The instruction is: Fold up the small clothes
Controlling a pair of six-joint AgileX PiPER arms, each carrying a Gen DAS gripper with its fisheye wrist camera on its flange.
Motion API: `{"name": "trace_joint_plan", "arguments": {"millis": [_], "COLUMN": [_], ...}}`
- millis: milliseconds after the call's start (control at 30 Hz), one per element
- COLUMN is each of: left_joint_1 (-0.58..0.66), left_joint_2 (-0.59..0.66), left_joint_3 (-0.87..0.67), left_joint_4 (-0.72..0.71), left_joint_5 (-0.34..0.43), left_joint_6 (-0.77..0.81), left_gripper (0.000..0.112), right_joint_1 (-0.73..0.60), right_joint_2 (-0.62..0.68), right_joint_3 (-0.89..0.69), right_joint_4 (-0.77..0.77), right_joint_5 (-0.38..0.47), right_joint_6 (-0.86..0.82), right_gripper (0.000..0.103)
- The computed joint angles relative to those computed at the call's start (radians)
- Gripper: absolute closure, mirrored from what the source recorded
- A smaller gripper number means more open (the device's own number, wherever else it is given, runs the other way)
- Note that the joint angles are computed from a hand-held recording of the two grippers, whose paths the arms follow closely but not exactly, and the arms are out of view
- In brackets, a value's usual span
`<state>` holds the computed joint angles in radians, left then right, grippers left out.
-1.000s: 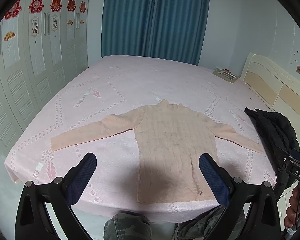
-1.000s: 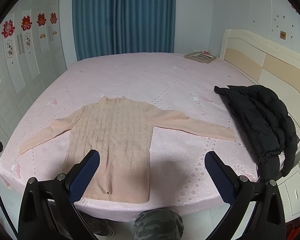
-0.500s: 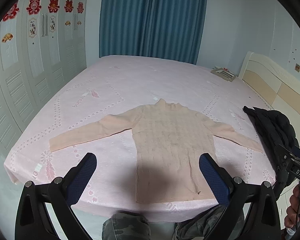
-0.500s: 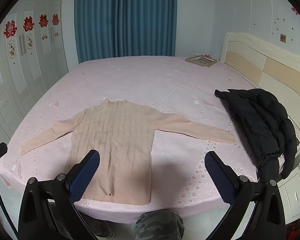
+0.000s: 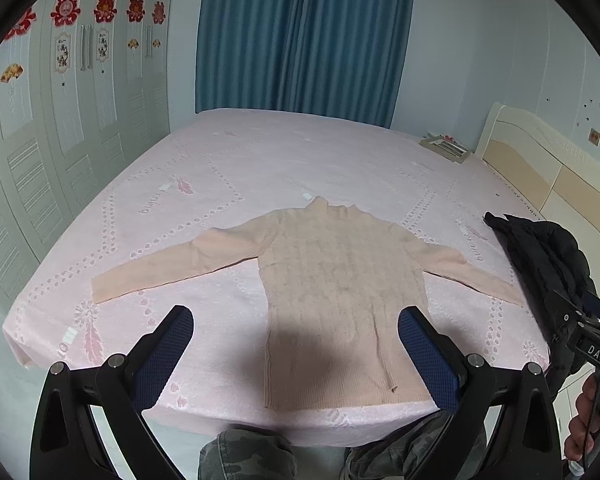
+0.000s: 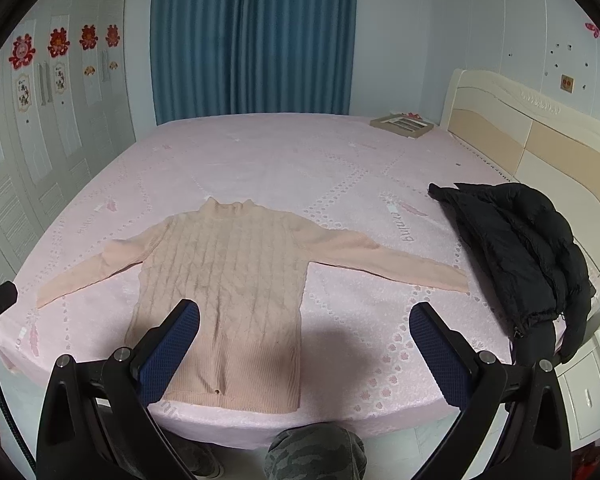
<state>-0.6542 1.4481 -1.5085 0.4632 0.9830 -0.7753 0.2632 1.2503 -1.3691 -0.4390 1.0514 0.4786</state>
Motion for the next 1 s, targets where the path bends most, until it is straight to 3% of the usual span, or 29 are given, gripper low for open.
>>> {"name": "trace_joint_plan", "arguments": {"millis": [333,533,800,1000], "left_joint_1": [0.073,0.154,0.336,0.59], "left_joint_2": [0.107,0.197,0.303,0.376], "left_joint_3": [-0.015,-0.01,0.075,0.186], "left_joint_4": [-0.02,-0.053,-0.116,-0.337], "left_joint_5": [-0.07,-0.132,-0.298,-0.488], "left_joint_6": [0.037,0.05,0.057,0.159], "left_gripper": [0.009,0.014,0.016,0.021], "right_joint_1": [-0.057,-0.098,-0.097,-0.051], "right_joint_2": [0.081,0.219,0.5,0.724], "right_joint_3": [0.036,0.014,-0.162,-0.381], "right_joint_4": [0.042,0.094,0.158,0.158], "right_joint_5": [-0.129,-0.24,-0.285,-0.264], "right_joint_6": [0.011,-0.017,-0.076,-0.09], "right_gripper": [0.001,0.001,0.005,0.005]}}
